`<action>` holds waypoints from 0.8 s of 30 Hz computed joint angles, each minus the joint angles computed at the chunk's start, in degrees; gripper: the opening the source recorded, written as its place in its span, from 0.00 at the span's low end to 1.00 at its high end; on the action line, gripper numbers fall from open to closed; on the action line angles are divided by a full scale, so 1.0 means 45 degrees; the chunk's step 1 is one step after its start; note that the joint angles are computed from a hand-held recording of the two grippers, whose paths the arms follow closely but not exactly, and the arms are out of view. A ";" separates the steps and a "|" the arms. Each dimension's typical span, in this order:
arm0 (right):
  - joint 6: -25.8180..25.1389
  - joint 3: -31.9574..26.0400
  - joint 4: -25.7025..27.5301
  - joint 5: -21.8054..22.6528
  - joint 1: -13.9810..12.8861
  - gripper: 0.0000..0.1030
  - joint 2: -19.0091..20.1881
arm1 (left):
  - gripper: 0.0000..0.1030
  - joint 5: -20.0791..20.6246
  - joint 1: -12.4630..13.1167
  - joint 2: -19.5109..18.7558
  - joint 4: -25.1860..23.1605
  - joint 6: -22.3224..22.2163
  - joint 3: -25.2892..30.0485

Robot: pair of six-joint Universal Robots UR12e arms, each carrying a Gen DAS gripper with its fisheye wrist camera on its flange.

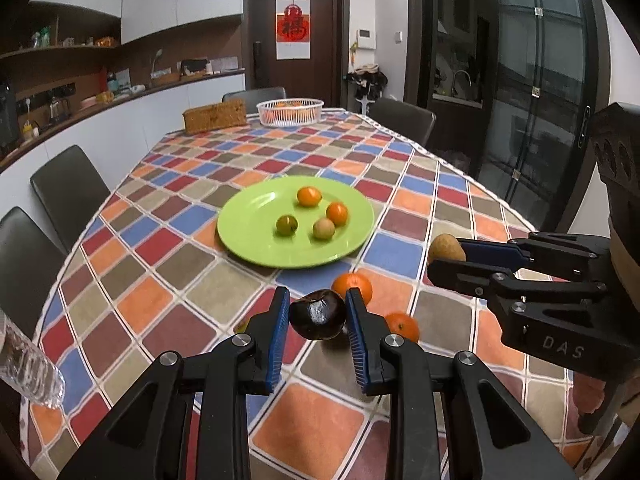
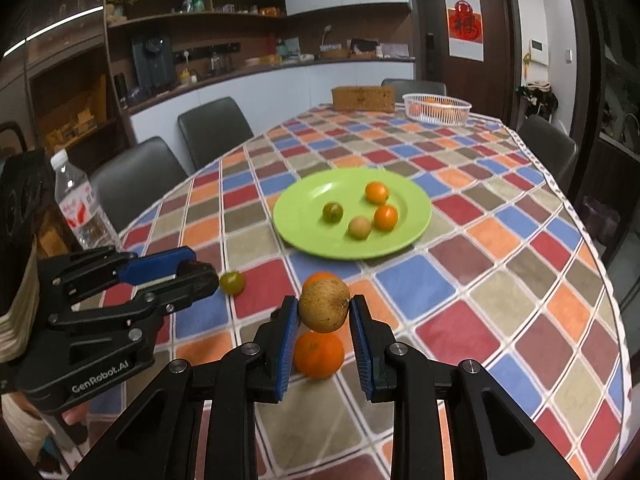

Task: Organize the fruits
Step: 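Carry the plum onto the green plate with the left tool while the right tool places the kiwi there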

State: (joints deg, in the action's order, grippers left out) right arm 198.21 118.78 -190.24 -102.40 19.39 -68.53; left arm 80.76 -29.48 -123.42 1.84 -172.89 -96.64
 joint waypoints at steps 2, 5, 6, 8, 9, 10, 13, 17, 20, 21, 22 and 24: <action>-0.0044 -0.0048 -0.0134 0.0043 -0.0070 0.27 -0.0017 | 0.27 -0.0031 -0.0002 -0.0016 0.0111 -0.0055 0.0113; -0.0015 -0.0141 -0.0285 0.0218 -0.0220 0.27 -0.0027 | 0.27 -0.0078 0.0002 -0.0068 0.0154 -0.0124 0.0316; 0.0016 -0.0186 -0.0348 0.0261 -0.0278 0.27 -0.0016 | 0.27 -0.0112 0.0006 -0.0098 0.0176 -0.0139 0.0423; 0.0011 -0.0259 -0.0399 0.0372 -0.0374 0.27 -0.0009 | 0.27 -0.0122 0.0009 -0.0148 0.0192 -0.0157 0.0581; 0.0008 -0.0301 -0.0470 0.0422 -0.0429 0.27 0.0002 | 0.27 -0.0168 0.0017 -0.0189 0.0175 -0.0177 0.0713; -0.0014 -0.0348 -0.0483 0.0463 -0.0464 0.27 0.0016 | 0.27 -0.0203 0.0022 -0.0210 0.0138 -0.0188 0.0794; -0.0116 -0.0547 -0.0463 0.0603 -0.0602 0.27 0.0077 | 0.27 -0.0328 0.0045 -0.0323 0.0029 -0.0293 0.1132; -0.0170 -0.0832 -0.0353 0.0867 -0.0794 0.27 0.0161 | 0.27 -0.0548 0.0103 -0.0527 -0.0282 -0.0446 0.1629; -0.0178 -0.1051 -0.0321 0.1048 -0.0911 0.27 0.0243 | 0.27 -0.0684 0.0140 -0.0686 -0.0582 -0.0533 0.2006; -0.0211 -0.1136 -0.0308 0.1095 -0.0947 0.27 0.0273 | 0.27 -0.0752 0.0161 -0.0773 -0.0755 -0.0562 0.2202; -0.0234 -0.1211 -0.0273 0.1082 -0.0963 0.27 0.0301 | 0.27 -0.0792 0.0175 -0.0844 -0.0886 -0.0594 0.2348; -0.0316 -0.1396 -0.0177 0.1109 -0.1021 0.27 0.0376 | 0.27 -0.0863 0.0214 -0.0990 -0.1152 -0.0697 0.2627</action>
